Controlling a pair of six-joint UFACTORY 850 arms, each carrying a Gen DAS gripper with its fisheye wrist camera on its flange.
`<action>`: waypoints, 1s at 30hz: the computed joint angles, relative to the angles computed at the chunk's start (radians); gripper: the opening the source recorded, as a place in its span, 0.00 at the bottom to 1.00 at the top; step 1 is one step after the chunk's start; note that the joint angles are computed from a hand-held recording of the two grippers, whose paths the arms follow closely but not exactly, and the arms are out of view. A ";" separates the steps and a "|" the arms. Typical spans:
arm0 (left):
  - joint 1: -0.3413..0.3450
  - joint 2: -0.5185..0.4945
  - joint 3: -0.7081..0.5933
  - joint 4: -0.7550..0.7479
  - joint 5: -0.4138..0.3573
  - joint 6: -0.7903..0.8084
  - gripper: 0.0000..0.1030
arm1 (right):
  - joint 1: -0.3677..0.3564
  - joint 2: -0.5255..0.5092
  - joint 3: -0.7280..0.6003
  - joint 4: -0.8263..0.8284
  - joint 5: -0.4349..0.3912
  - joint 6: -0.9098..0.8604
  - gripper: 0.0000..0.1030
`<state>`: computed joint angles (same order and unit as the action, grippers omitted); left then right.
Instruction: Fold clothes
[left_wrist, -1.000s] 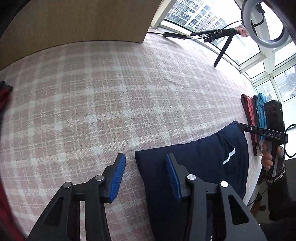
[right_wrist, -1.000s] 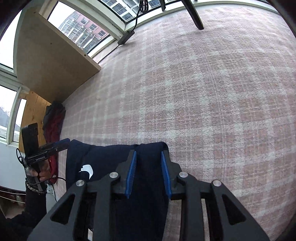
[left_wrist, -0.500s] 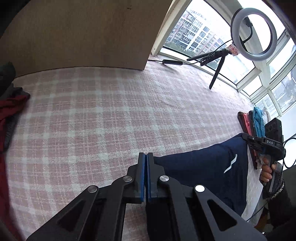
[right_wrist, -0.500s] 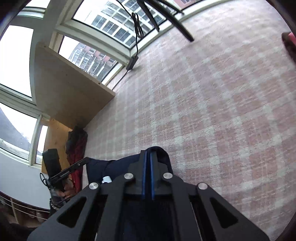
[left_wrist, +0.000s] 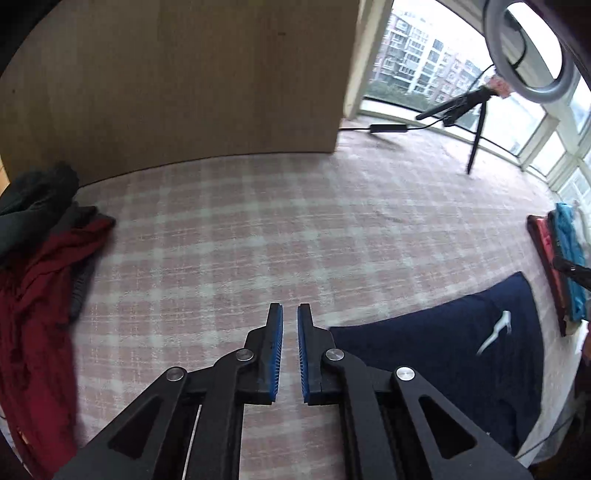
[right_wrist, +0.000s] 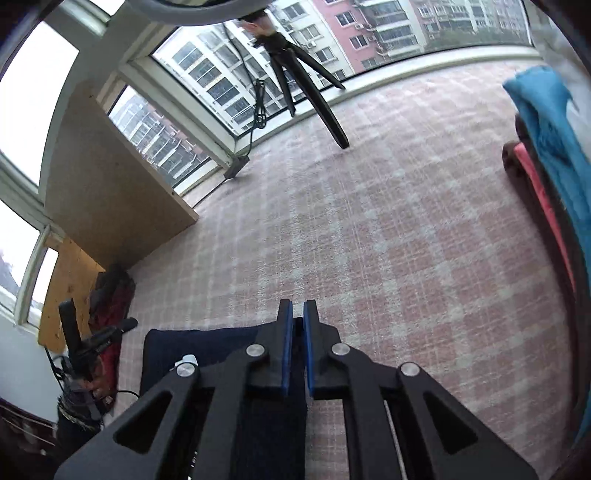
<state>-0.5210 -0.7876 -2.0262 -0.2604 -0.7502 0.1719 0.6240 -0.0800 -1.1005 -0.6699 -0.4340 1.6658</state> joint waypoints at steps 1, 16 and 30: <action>-0.011 0.003 0.006 -0.054 -0.003 0.072 0.06 | 0.008 -0.021 -0.023 0.024 0.003 -0.068 0.08; -0.048 -0.039 -0.040 -0.047 -0.033 0.176 0.16 | -0.001 -0.173 -0.173 0.274 -0.099 -0.544 0.05; -0.054 -0.022 0.002 -0.141 0.007 0.239 0.13 | 0.027 -0.201 -0.203 0.274 -0.121 -0.554 0.02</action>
<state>-0.5748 -0.8096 -2.0245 -0.4010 -0.7431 0.4112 0.6514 -0.2808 -1.3031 -0.3961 -0.5550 1.1123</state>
